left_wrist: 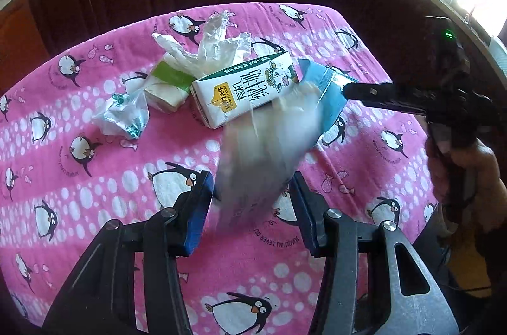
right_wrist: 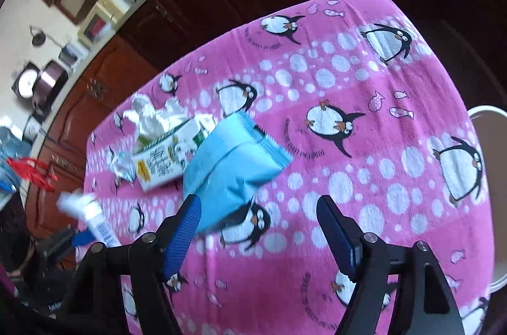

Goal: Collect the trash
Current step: 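Grasp the blue wet-wipe pack with the right tool while the left tool grasps the white medicine box, then carry the wet-wipe pack and medicine box over the white bin with both tools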

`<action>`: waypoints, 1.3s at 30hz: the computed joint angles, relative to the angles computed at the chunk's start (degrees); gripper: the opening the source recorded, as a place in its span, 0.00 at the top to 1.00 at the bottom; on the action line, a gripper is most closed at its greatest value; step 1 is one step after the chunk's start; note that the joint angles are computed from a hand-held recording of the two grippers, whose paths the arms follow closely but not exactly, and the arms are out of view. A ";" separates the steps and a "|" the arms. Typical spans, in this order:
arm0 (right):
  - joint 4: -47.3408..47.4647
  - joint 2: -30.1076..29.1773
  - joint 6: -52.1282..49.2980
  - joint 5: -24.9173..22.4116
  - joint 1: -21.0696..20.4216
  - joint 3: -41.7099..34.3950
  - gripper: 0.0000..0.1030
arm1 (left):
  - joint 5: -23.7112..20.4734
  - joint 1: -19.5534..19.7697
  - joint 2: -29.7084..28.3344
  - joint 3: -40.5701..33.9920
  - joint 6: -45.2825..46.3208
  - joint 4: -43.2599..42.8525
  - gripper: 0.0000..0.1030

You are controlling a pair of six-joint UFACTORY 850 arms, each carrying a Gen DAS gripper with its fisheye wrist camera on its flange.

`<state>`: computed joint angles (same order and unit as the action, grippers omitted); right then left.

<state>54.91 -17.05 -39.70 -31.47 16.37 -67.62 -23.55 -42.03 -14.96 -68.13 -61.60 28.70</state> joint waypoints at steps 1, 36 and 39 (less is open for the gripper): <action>0.43 -0.73 -0.08 -0.17 -0.20 -0.54 0.28 | 0.10 0.11 -0.03 -0.04 0.01 -0.18 0.55; 15.01 14.69 -19.23 -3.80 -12.76 9.48 0.77 | 0.27 -2.97 -10.43 -18.00 14.00 -11.80 0.78; 13.70 16.15 -19.20 -3.20 -14.83 10.32 0.77 | -0.65 -3.71 -13.04 -22.23 16.63 -12.88 0.78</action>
